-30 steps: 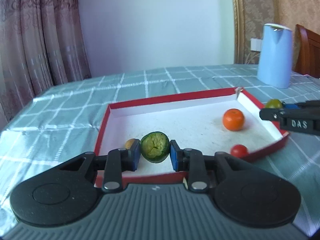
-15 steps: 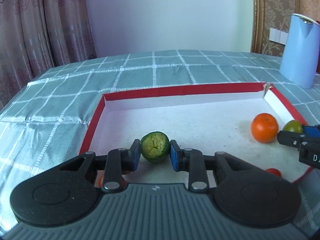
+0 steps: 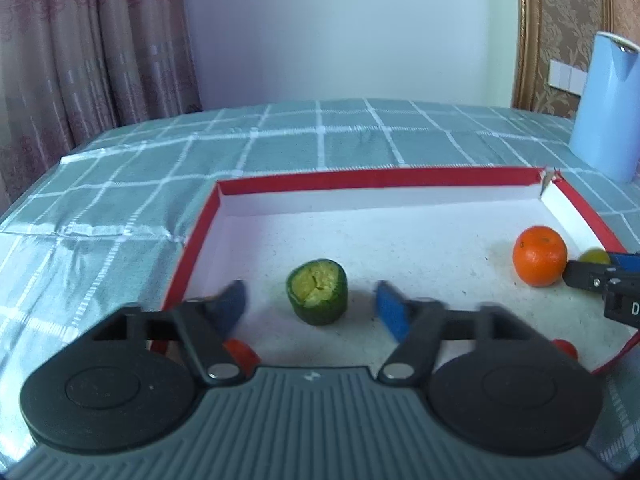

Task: Organize fruits
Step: 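Open the left tool to drop the lime while the right tool drops the tomato, then withdraw both tools from the box back toward the remaining produce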

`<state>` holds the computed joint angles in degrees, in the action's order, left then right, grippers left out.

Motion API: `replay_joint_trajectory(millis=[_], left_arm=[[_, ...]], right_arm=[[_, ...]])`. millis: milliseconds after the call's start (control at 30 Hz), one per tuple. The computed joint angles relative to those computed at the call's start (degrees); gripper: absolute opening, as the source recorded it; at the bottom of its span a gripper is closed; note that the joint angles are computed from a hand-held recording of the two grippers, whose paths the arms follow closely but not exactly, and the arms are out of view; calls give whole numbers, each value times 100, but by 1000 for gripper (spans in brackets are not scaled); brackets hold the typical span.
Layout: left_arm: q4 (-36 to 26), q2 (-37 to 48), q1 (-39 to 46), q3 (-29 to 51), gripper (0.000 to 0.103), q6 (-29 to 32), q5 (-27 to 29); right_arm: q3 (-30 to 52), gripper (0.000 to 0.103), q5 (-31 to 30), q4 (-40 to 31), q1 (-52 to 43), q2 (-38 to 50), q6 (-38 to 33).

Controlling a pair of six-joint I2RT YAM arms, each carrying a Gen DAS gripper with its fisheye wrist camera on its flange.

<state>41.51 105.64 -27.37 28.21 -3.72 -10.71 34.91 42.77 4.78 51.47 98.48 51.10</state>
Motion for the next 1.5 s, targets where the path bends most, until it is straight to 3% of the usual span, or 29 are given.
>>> replay_joint_trajectory(millis=[167,467,567,800,933,1033,1133,1300,1500], left_arm=[[447,-169,58,-306,86,-36,109],[1317,-330,67,-912,91,52,-109],[2108,-387,124,-1380,94,96,-157],[4265,5,487,-2480,99,28,-58],[4387,-79,784,-2653,100,-211,244],[4233,-169,813,-2646,100,-203,266],[4243,-101,681,-2631,100,-82,139],[4442,91,530,-2641,103,34,14],[4334,31,605,-2623,103,32,156]], right_arm=[[-215,71,192,396,151,-118,-43],[-266,72,530,300,373,-181,173],[-431,72,855,171,666,-408,555],[-650,72,1967,-887,1820,-831,2369],[-703,73,2069,-1307,2567,-909,3278],[-390,73,2122,-1568,3119,-559,3587],[188,73,1686,-1614,3204,-24,2935],[251,73,879,-267,2834,350,1859],[370,72,584,-26,2540,523,1722]])
